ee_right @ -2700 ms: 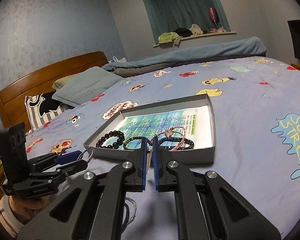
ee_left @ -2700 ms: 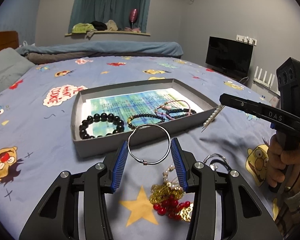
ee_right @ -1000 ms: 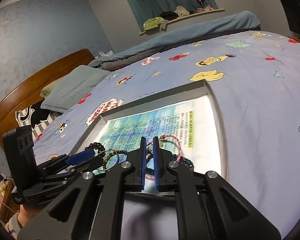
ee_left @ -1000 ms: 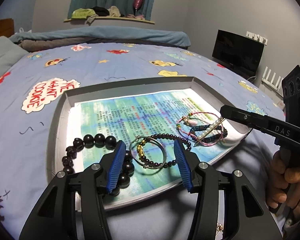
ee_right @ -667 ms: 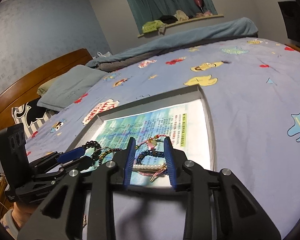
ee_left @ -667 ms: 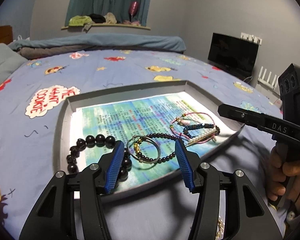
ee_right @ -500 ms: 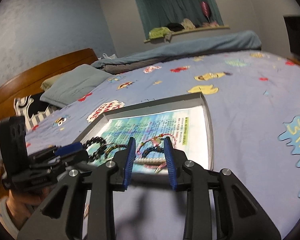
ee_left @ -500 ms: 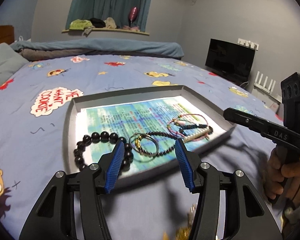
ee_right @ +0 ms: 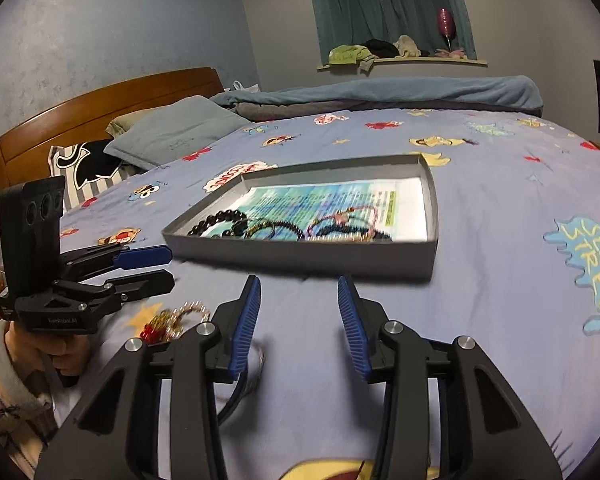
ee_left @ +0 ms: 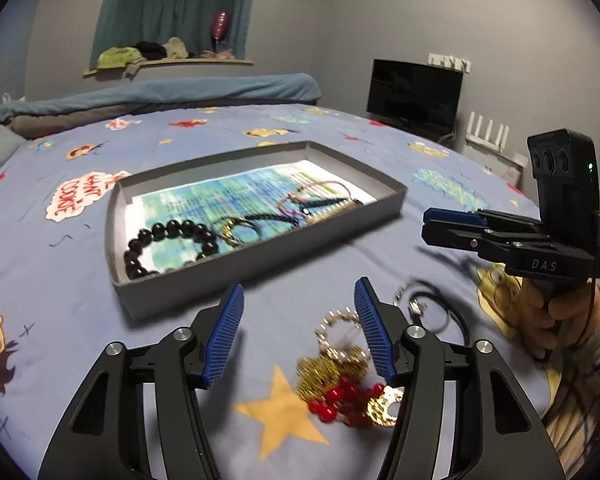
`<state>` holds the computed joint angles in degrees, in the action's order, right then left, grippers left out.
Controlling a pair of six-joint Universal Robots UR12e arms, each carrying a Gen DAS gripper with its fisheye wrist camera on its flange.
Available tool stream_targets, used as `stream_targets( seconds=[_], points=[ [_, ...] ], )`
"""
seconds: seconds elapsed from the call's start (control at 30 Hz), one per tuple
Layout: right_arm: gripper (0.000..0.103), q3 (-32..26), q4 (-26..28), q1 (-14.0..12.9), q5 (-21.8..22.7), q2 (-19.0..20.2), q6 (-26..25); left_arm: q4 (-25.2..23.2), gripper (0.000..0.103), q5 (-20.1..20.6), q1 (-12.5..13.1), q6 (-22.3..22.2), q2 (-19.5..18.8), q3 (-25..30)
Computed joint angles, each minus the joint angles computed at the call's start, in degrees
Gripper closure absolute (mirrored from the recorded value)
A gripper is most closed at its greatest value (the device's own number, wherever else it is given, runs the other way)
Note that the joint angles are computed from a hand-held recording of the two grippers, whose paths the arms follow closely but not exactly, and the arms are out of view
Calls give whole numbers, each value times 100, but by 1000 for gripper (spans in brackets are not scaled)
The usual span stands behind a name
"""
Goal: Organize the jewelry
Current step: 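Grasp the pearl hair clip with the left tool while the right tool grasps a black cord bracelet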
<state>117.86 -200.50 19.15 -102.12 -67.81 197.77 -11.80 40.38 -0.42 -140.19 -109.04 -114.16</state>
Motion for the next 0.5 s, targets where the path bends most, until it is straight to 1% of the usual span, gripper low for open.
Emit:
stream_targets(
  seconds=[0.2, 0.27, 0.3, 0.33, 0.43, 0.5],
  points=[
    [62, 41, 307, 208, -58, -23, -214, -176, 42, 165, -59, 424, 111, -140],
    [62, 68, 345, 265, -125, -29, -224, -322, 42, 147, -53, 565, 133, -148],
    [62, 81, 373, 287, -143, -35, -236, -410, 38, 168, -59, 633, 143, -149],
    [63, 89, 425, 294, -112, -44, -258, -444, 37, 216, -72, 673, 153, -157],
    [63, 93, 528, 312, -70, -47, -302, -516, 37, 352, -117, 788, 162, -163],
    [63, 87, 565, 331, -69, -48, -334, -506, 37, 449, -144, 783, 166, -165]
  ],
)
